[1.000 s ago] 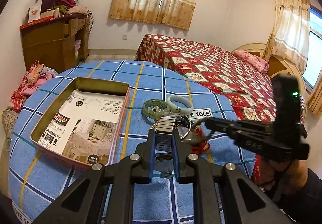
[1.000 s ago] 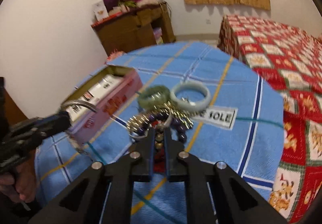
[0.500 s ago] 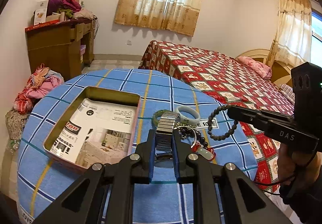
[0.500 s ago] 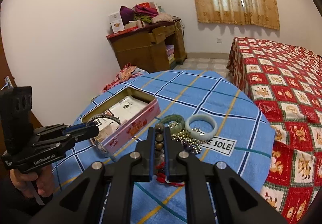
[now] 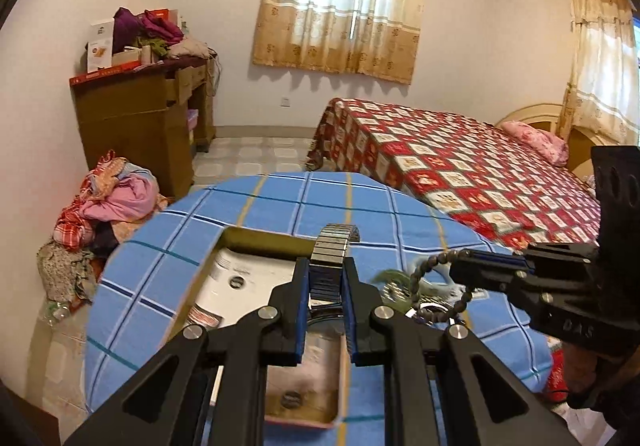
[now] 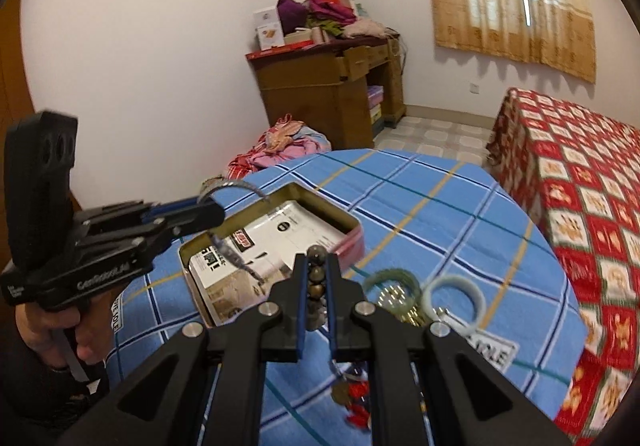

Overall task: Organize jewelry
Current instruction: 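Carry watch and bead bracelet over the tin and open both tools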

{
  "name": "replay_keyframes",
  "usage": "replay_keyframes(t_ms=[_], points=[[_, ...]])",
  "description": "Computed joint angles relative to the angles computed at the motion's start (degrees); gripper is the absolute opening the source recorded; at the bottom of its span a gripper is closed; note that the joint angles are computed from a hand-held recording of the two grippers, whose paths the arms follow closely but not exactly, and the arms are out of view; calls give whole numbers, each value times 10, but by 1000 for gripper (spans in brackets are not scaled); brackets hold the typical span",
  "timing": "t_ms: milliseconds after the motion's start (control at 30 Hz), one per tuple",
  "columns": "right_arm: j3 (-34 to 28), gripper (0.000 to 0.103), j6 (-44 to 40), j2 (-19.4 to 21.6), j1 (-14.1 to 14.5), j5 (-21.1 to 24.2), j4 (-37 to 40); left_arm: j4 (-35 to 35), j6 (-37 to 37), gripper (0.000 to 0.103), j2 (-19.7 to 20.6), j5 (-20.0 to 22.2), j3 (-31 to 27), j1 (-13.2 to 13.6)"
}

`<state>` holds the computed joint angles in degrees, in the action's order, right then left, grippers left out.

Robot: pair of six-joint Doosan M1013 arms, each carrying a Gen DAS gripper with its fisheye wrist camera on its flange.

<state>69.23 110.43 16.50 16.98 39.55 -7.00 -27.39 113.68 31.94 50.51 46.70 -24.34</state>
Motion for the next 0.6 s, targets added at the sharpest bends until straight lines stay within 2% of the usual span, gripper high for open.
replay_keyframes(t_ms=[200,600], points=[[-43,10,-30,28,0,14,13,39,-35,15,37,26,-60,2],[-106,10,-59,82,-8,53,63,84,-98,15,133,129,-224,5]])
